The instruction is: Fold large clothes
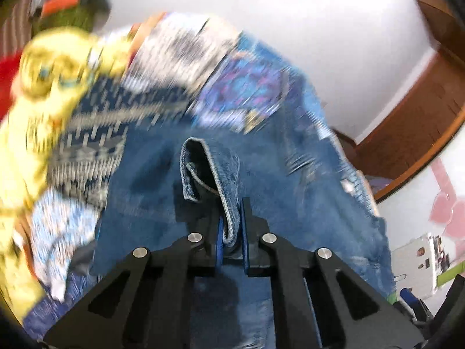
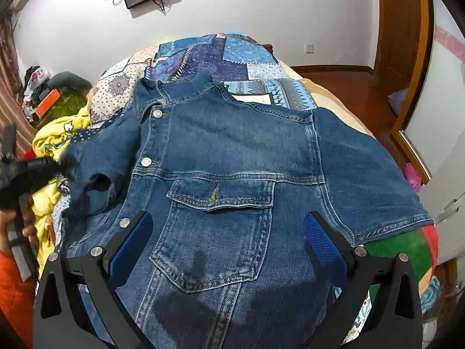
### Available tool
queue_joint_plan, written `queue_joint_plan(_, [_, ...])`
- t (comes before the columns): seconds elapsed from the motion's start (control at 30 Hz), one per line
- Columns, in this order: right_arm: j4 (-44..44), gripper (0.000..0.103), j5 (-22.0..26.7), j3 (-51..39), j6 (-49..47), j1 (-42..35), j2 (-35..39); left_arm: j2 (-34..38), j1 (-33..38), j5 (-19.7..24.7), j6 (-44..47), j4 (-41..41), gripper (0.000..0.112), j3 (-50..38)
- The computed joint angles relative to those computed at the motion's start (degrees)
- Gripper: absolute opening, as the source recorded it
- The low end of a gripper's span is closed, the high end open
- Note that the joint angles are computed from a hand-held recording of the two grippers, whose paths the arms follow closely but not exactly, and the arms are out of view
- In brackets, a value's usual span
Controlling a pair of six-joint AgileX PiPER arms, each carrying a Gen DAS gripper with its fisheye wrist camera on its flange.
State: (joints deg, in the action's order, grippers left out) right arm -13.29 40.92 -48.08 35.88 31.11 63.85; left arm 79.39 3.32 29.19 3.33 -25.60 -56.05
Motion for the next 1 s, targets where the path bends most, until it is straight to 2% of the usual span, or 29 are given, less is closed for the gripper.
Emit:
queue_joint_plan(0.2, [-0.03, 0.103, 0.49, 0.33, -0.57, -0.85, -2.65, 2.36, -12.0, 0.97, -8.63, 11.27, 0.006, -14.41])
queue_joint_plan(0.37, [1.69, 0.103, 0.43, 1.26, -3.57, -4.69, -5.44, 8.78, -20.64, 2.86, -11.31, 13.73, 0.006, -23.27])
queue_joint_plan(0.47, [3.44, 0.103, 0.78, 1.96, -6.44, -8.09, -6.74, 13.53, -25.6, 2.92, -13.42, 15.73, 0.005, -25.56])
queue_joint_plan(0.67, [7.92, 0.103, 2.1, 3.55, -14.49, -16.38, -8.42, 22.65, -31.31, 3.62, -10.8, 10.03, 0.005, -26.34])
queue_joint_plan(0.83, [11.03, 0.103, 2.96, 5.07, -20.5, -23.6, -9.16, 26.41, -35.96, 3.6, -8.86, 5.14, 0.005, -25.21])
queue_joint_plan(1.0, [11.92, 0.103, 3.75, 5.94, -23.12, -27.4, -9.78, 32.16, -39.44, 9.91, -11.81, 10.21, 0.005, -30.14])
